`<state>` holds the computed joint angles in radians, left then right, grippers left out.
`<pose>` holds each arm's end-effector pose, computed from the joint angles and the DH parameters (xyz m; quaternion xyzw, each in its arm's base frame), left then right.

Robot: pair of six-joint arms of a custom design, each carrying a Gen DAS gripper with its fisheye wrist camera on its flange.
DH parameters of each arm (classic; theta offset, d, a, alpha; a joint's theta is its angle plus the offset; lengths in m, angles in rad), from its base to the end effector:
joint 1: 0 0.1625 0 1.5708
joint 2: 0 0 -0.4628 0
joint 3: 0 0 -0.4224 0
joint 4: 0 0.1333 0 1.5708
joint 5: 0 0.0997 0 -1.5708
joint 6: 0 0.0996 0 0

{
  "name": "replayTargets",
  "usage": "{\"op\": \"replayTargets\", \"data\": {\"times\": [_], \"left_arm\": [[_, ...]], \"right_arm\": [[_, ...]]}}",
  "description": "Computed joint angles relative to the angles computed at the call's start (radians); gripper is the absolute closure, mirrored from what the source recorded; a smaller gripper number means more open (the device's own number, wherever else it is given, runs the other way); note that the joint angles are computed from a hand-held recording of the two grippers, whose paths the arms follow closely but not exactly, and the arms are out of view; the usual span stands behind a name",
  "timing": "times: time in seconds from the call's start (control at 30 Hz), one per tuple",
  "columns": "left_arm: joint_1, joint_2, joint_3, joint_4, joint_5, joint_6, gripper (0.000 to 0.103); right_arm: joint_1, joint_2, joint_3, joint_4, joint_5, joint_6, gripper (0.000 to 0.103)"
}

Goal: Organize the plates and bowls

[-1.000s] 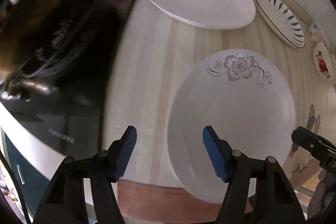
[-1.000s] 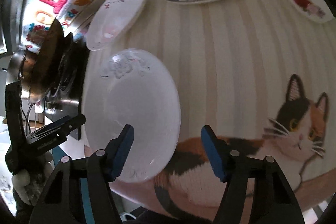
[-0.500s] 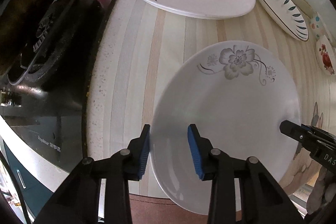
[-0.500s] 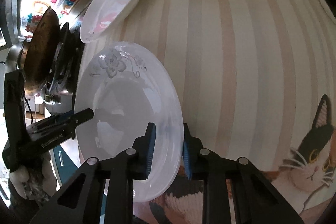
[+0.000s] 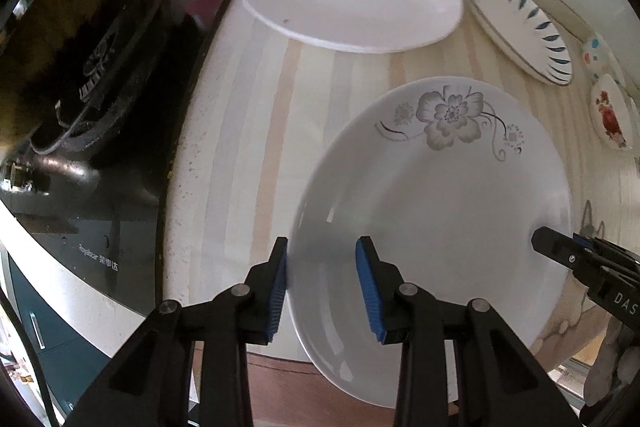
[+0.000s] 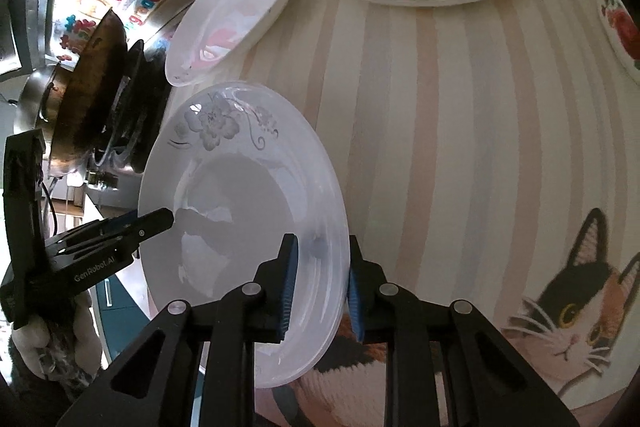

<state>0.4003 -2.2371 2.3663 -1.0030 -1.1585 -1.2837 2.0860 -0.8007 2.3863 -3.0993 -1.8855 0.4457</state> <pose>-0.0713 -0.2182 0.3379 0.0177 0.9225 -0.0685 0.3795 0.2912 -0.3064 -0.0279 0.0388 -0.9865 0.0474 0.1519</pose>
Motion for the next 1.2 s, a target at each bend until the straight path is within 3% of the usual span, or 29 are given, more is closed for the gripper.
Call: {"op": "replayTargets", "data": {"times": [0.33,0.63,0.97,1.2], "left_arm": [[-0.084,0.133,0.023,-0.193,-0.052,0.037,0.072],[-0.07,0.272,0.094,-0.446,-0.091,0.134,0.072],[-0.013,0.384,0.111,-0.54,-0.065,0.154,0.072],[0.015,0.428,0.095,-0.523,-0.02,0.12,0.073]], "right_arm": [[-0.04,-0.189,0.129,0.015,-0.028,0.005,0.078],[-0.172,-0.379,0.279,0.007,-0.068,-0.035,0.078],[-0.304,-0.409,0.329,-0.039,-0.036,-0.144,0.078],[-0.292,-0.382,0.302,-0.019,-0.013,-0.177,0.078]]}}
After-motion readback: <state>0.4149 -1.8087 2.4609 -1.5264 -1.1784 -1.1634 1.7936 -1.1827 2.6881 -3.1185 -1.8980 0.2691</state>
